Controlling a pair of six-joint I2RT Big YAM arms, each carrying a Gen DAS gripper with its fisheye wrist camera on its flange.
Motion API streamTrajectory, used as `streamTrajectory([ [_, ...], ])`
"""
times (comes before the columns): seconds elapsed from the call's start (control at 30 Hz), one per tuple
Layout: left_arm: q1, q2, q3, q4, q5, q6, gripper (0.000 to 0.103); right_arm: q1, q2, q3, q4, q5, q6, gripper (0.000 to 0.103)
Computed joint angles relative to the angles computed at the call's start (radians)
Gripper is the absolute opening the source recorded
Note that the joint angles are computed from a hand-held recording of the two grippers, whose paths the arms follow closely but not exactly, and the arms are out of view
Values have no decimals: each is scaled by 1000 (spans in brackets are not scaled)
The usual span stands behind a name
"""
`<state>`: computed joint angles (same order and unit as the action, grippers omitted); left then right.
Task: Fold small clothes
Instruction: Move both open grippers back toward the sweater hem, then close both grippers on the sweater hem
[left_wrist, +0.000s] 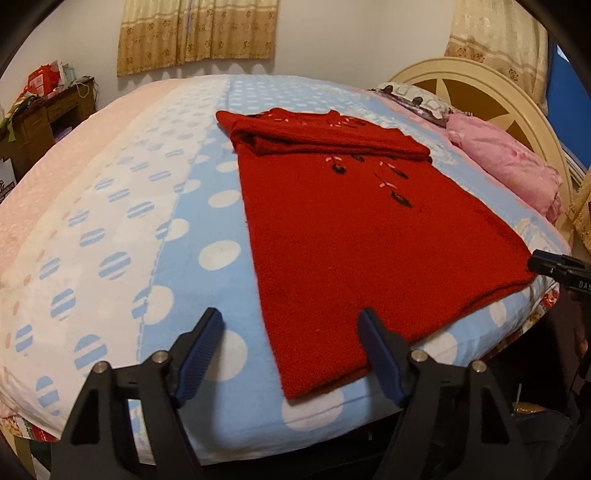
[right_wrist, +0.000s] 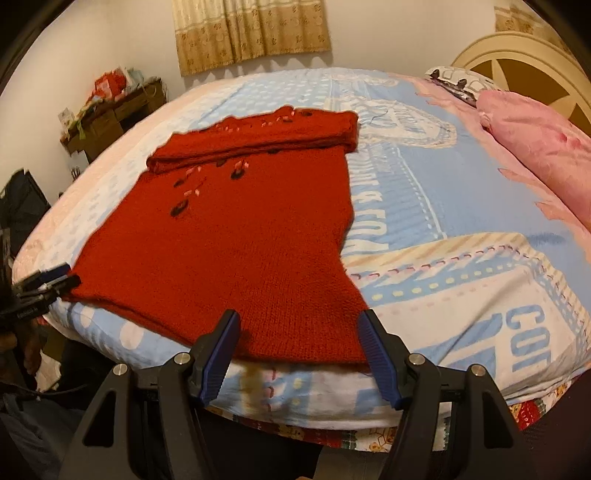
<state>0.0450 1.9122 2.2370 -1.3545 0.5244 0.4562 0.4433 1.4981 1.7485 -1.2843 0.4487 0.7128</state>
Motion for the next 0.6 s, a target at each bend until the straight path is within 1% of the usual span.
streamTrajectory([
  [0.1, 2, 2, 4, -3, 8, 2, 65, -2, -29, -17, 27, 18, 11, 67],
  [0.17, 2, 4, 4, -4, 7, 0, 58, -7, -39, -24, 26, 27, 22, 67],
  [0.23, 0, 4, 4, 2, 4, 4, 58, -24, -53, -49, 30, 10, 48, 66],
  [0.27, -1, 3, 2, 5, 2, 6, 58, -31, -56, -58, 29, -5, 60, 62],
  [0.3, -1, 3, 1, 5, 0, 5, 58, -38, -58, -69, 33, -28, 70, 53],
  [0.33, -2, 1, -1, 7, -2, 5, 58, -42, -59, -79, 42, -57, 69, 50],
  [0.37, -2, 2, 1, 5, -4, 5, 58, -42, -58, -81, 44, -58, 64, 49],
  [0.4, -2, 3, 3, 4, -7, 1, 60, -35, -53, -76, 42, -46, 51, 47],
  [0.43, -2, 5, 6, 3, -9, -1, 60, -32, -53, -74, 43, -52, 42, 43],
  [0.5, -2, 10, 17, -8, -14, -2, 60, -31, -56, -79, 64, -83, 28, 42],
  [0.6, -1, 21, 42, -42, -14, 14, 60, -27, -54, -84, 67, -80, 19, 41],
])
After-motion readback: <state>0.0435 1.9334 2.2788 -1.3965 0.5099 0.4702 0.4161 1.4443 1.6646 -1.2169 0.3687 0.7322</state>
